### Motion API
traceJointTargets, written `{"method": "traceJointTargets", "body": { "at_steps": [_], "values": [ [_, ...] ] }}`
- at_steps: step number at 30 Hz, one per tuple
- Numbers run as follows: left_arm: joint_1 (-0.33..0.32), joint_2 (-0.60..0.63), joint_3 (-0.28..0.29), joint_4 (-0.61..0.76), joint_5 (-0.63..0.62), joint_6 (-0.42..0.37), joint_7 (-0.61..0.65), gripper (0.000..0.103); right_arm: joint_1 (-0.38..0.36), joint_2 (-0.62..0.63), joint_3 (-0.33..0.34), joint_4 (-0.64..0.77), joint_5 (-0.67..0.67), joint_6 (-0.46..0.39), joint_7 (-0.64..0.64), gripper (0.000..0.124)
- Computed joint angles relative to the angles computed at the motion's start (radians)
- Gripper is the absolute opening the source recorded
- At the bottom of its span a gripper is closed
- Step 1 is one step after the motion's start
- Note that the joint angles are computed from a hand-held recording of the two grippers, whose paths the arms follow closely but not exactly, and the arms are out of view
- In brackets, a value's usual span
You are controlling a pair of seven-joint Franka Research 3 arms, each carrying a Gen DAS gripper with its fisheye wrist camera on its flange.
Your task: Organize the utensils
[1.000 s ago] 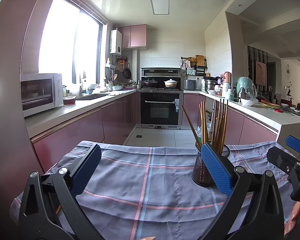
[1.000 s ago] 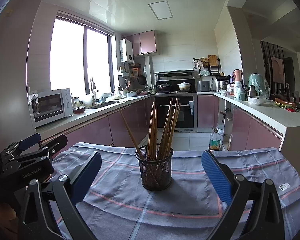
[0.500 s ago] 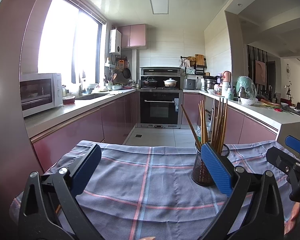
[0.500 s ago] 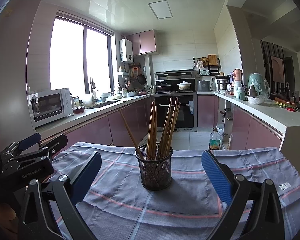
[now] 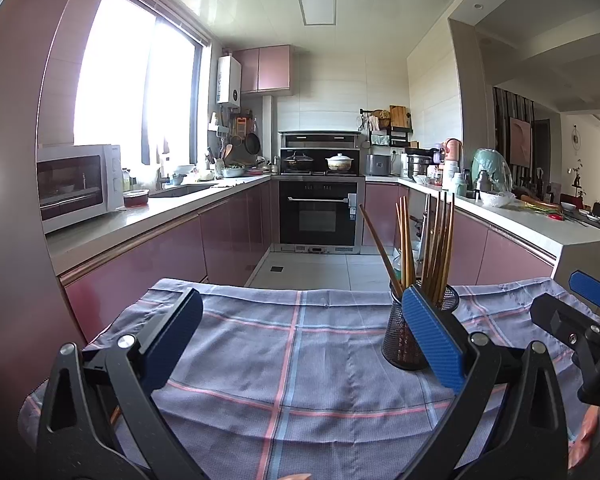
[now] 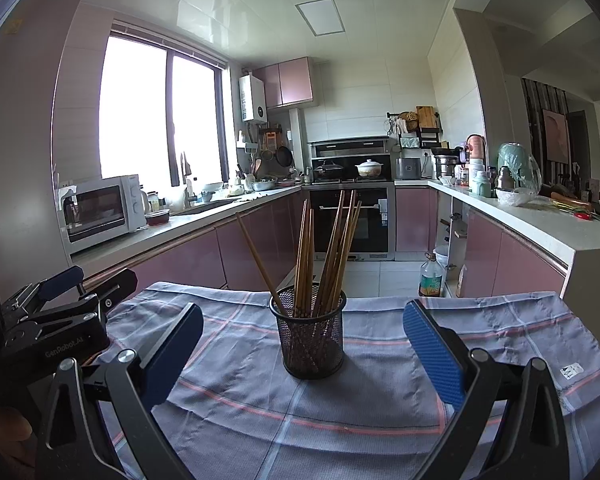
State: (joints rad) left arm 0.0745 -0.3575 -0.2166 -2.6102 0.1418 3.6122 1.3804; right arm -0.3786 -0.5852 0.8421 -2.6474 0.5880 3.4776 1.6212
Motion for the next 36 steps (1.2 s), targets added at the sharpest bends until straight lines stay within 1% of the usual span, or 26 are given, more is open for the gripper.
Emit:
{"method": "traceJointTargets", "body": {
  "at_steps": [5, 11, 19, 30, 36],
  "values": [
    [0.0, -0.001, -0.002, 0.001, -0.004, -0.001, 0.001, 0.098, 0.003, 0.003, -0.003, -0.001, 0.002, 0.002, -0.001, 0.097],
    [-0.014, 0.004, 0.018, 0.003, 0.019, -0.009, -0.012, 0.098, 0.003, 0.003, -0.004, 0.0, 0.006, -0.002, -0.007, 0.097],
    [-0.011, 0.009, 0.018, 0.007, 0.026, -0.012, -0.016, 0.098, 0.012, 0.02, -0.012, 0.001, 0.008, 0.009, -0.02, 0.097],
    [-0.008, 0.018, 0.014, 0.014, 0.028, -0.017, -0.013, 0.098, 0.03, 0.038, -0.026, 0.01, 0.042, 0.01, -0.061, 0.097],
    [-0.015, 0.015, 0.024, 0.012, 0.038, -0.021, -0.02, 0.098, 0.032, 0.045, -0.022, 0.014, 0.063, 0.012, -0.082, 0.097]
  ]
}}
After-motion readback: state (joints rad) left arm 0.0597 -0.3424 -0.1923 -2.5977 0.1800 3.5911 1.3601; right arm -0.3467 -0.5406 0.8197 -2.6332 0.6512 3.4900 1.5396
